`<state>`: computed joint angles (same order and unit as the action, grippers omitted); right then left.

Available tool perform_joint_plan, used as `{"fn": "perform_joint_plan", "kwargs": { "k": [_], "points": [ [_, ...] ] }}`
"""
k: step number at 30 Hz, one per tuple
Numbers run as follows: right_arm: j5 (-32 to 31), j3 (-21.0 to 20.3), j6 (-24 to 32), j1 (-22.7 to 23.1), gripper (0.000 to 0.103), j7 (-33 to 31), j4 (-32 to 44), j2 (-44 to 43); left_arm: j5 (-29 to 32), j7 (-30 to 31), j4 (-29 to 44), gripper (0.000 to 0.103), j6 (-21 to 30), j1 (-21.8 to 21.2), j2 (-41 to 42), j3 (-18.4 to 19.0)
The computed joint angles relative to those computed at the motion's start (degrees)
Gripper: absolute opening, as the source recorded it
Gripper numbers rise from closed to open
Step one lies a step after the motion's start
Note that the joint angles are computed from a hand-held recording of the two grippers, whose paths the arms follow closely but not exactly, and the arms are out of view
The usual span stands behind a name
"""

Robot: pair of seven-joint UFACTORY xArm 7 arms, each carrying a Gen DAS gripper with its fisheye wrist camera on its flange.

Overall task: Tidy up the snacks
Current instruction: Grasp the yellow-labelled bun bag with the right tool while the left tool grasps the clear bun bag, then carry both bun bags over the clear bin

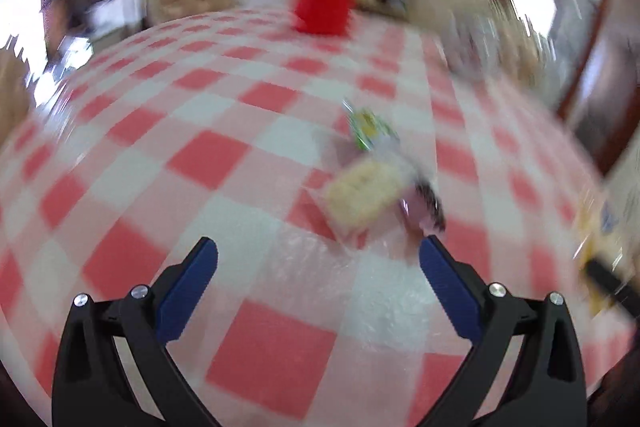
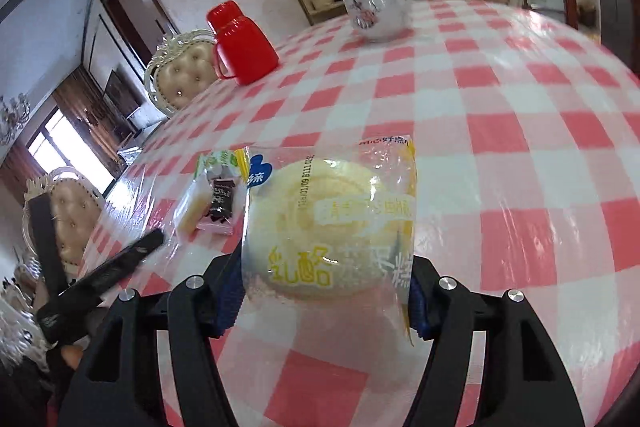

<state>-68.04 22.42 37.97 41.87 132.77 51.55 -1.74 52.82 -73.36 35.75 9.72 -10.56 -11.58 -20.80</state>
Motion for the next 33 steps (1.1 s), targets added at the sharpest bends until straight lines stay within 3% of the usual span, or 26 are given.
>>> {"fn": "perform_joint_plan", "kwargs": {
  "k": [1,3,5,7,10,11,12,18,22,26,30,33],
  "points": [
    [-0.1,-0.1,-0.4,0.0,0.064,-0.1,0.1,0.1,-0.7,4.3,2.0,0.101,1.9,-1.7,2.3,1.0],
    [-0.8,0.1,-0.2,0.1,0.064,-0.3,0.5,0.2,1.7,6.5,5.0,0.101,3.7,-1.1,5.2,0.7],
    [-0.9,0.2,0.4,0.4,0.064,-0.9,1.1,0.4,-2.9,14.4,6.6,0.101,2.2,-4.3,7.9,5.0],
    [-0.7,0.2,0.5,0.6,0.064,-1.5,1.5,0.7,-4.4,18.4,8.3,0.099,2.1,-5.0,10.0,5.8],
    [-0.2,0.1,0.8,0.9,0.064,-2.5,1.9,1.0,-13.5,30.4,9.5,0.066,0.1,-7.3,12.9,7.5],
    [0.1,0.0,1.0,1.0,0.064,-3.0,1.9,1.1,-16.0,32.6,8.9,0.048,-1.7,-7.8,12.8,8.0],
    [0.5,0.0,1.4,1.1,0.064,-3.6,2.1,1.2,-16.1,33.3,8.8,0.037,-1.1,-8.7,12.3,8.5],
    [0.2,-0.1,2.7,1.7,0.064,-4.7,2.4,1.5,-5.5,21.5,5.5,0.037,0.0,-9.5,7.3,7.7],
    [1.7,-0.6,2.8,1.8,0.064,-6.2,2.7,2.5,-7.0,18.0,2.2,0.037,-0.9,-8.3,3.1,5.2],
    [1.3,-1.2,2.2,1.7,0.064,-5.3,2.3,3.0,-5.4,11.1,-2.0,0.037,-3.1,-4.2,-1.2,0.3],
    [1.2,-1.7,1.9,1.9,0.064,-3.7,1.9,3.3,-8.4,6.0,-9.0,0.037,-8.1,-0.5,-8.7,-3.0],
    [-1.1,-1.4,-0.2,1.9,0.064,1.3,0.5,2.0,-12.7,4.9,-14.6,0.037,-9.7,-2.4,-15.3,-2.2]
  ]
}}
